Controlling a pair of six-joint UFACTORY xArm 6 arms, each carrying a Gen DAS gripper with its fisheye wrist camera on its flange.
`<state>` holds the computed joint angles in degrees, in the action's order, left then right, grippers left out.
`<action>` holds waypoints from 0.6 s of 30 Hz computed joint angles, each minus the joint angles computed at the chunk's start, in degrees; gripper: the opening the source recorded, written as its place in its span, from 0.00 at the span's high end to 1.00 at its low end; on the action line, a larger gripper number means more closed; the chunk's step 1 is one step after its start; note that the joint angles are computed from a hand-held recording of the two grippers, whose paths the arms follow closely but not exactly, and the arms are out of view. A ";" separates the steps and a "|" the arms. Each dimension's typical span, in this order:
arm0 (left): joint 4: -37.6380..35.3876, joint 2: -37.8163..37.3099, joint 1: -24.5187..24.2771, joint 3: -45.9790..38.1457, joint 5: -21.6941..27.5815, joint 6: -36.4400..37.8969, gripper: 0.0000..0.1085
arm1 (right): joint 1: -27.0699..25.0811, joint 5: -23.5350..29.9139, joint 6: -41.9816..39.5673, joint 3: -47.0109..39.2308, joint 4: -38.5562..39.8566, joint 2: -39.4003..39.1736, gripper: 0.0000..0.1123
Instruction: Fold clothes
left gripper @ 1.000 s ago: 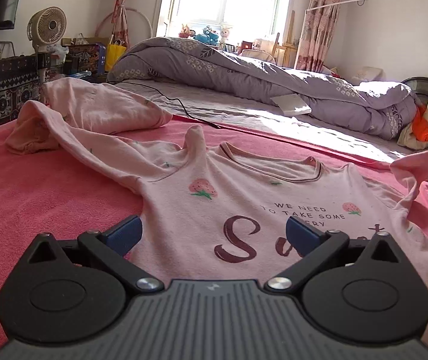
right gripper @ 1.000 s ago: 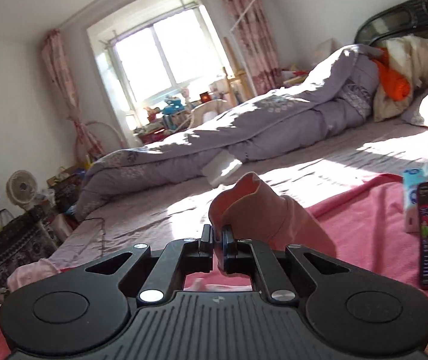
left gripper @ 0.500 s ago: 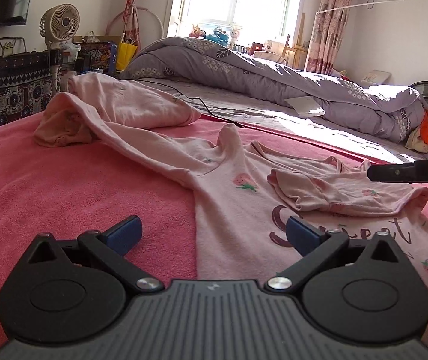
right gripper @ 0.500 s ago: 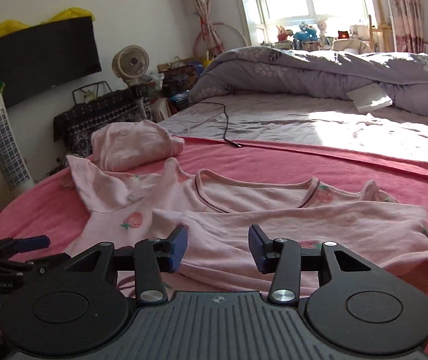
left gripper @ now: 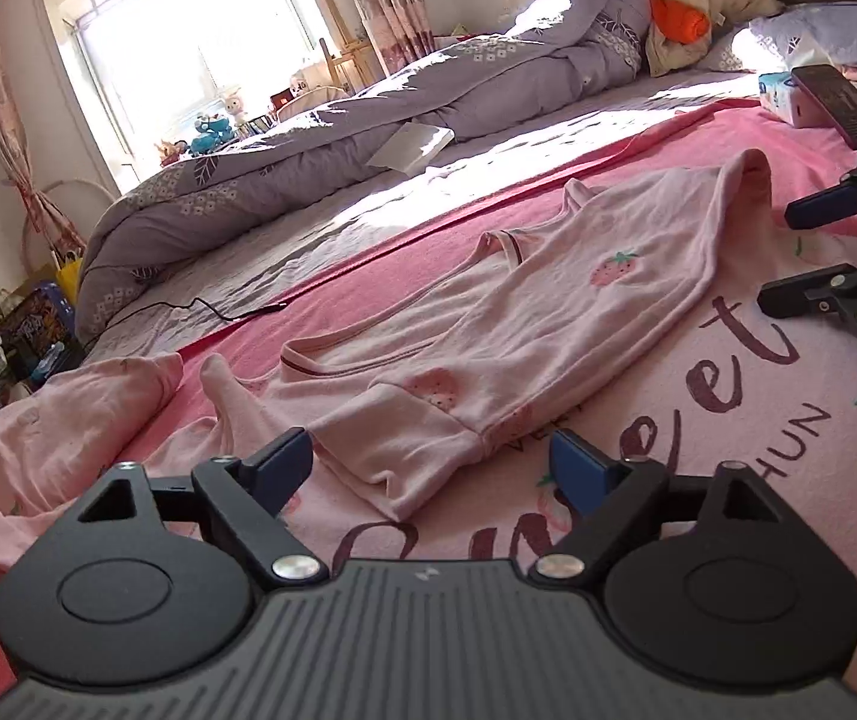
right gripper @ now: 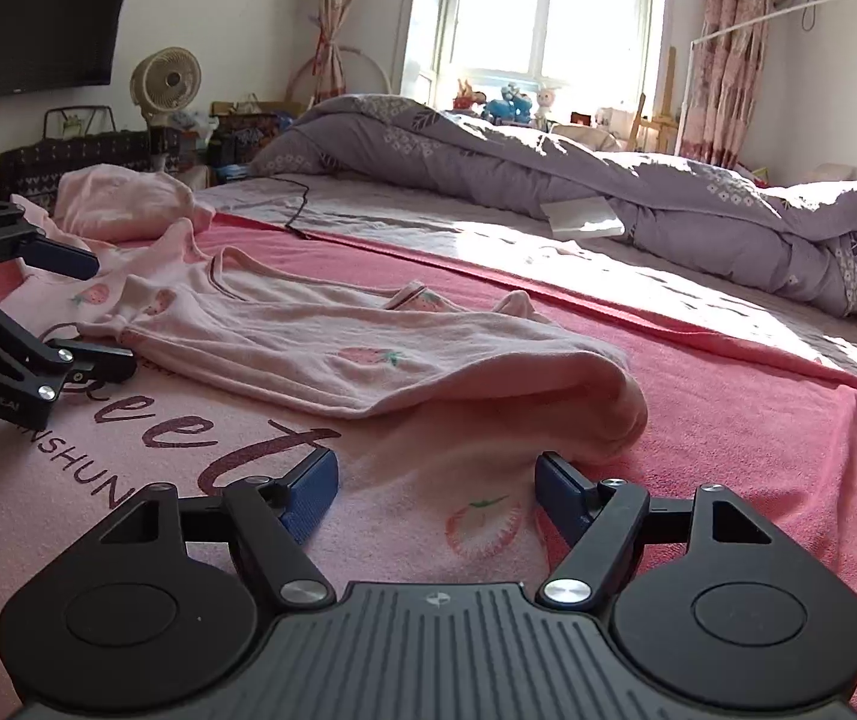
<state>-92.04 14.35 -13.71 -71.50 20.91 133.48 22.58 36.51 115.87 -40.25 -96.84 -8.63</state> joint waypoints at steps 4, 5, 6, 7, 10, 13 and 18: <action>-4.16 1.44 -1.68 -1.56 -2.95 6.10 0.41 | 0.07 1.15 2.00 1.03 -0.47 -1.53 0.32; -5.02 1.43 -1.82 -1.36 -3.19 7.92 0.42 | 0.43 2.50 1.33 0.94 0.64 -1.55 0.32; -5.91 1.42 -1.95 -1.16 -3.42 9.77 0.43 | 0.60 4.04 0.02 0.59 2.34 -1.25 0.31; -8.08 1.03 -1.96 -0.69 -3.27 12.85 0.47 | 0.78 5.60 -1.20 0.21 3.95 -0.91 0.31; -19.20 -0.36 -1.11 -0.38 -2.64 23.23 0.51 | 0.15 7.71 -1.98 -0.22 7.36 -0.62 0.31; -28.69 0.58 -0.42 -3.66 -5.71 28.14 0.54 | -2.00 5.34 0.89 0.98 8.30 -1.46 0.30; -20.75 0.67 0.09 -2.16 -5.58 26.53 0.49 | -3.38 3.28 2.93 1.70 7.72 -2.05 0.29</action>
